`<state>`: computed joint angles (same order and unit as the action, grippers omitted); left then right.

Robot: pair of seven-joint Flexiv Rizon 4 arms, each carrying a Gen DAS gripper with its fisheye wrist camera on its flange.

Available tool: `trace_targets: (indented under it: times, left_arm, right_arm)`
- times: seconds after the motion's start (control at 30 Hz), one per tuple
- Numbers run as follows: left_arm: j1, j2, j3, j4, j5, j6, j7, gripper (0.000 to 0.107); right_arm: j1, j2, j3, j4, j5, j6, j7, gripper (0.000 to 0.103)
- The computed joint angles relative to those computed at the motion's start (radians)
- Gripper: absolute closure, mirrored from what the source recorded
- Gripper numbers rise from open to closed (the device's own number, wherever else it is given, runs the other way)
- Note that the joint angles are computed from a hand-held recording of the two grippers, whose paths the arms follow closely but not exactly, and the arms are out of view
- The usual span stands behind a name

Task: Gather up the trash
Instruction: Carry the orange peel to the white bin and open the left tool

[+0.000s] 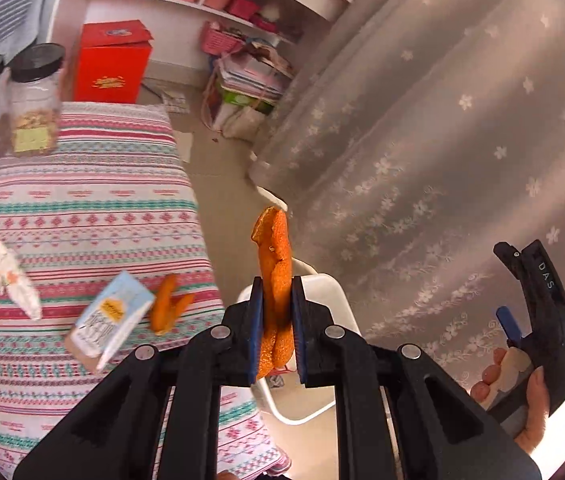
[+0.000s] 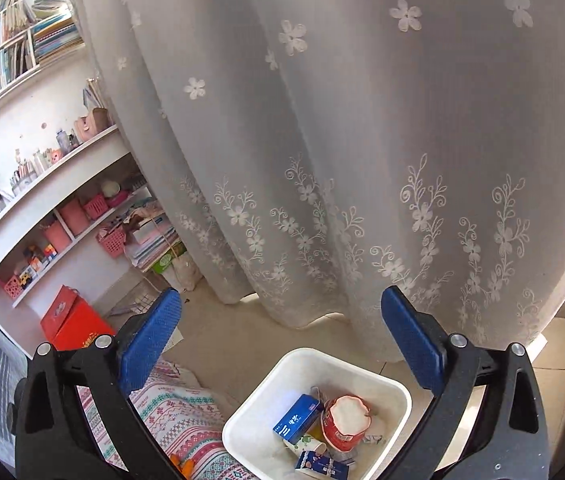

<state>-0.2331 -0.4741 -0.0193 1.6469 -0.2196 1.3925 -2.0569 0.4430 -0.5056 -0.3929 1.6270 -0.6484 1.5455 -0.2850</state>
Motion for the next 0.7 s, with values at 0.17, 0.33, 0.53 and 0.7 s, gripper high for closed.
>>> trace_targets:
  times: [0.17, 0.33, 0.53, 0.7]
  left_arm:
    - [0.001, -0.159, -0.082, -0.247, -0.037, -0.102, 0.080, 0.093]
    - [-0.022, -0.261, -0.111, -0.409, -0.071, -0.203, 0.137, 0.081]
    - [-0.055, -0.236, -0.041, -0.399, -0.029, -0.229, 0.105, 0.057]
    - [-0.139, -0.184, 0.163, -0.396, 0.158, -0.365, -0.102, 0.040]
  right_arm:
    - [-0.065, -0.010, 0.062, -0.024, 0.065, -0.015, -0.017, 0.007]
    - [-0.080, -0.015, 0.068, -0.032, 0.085, -0.022, -0.031, 0.007]
    - [-0.072, -0.010, 0.054, -0.026, 0.079, -0.021, -0.034, 0.007]
    - [-0.164, -0.036, 0.245, -0.098, 0.114, -0.120, -0.223, 0.007]
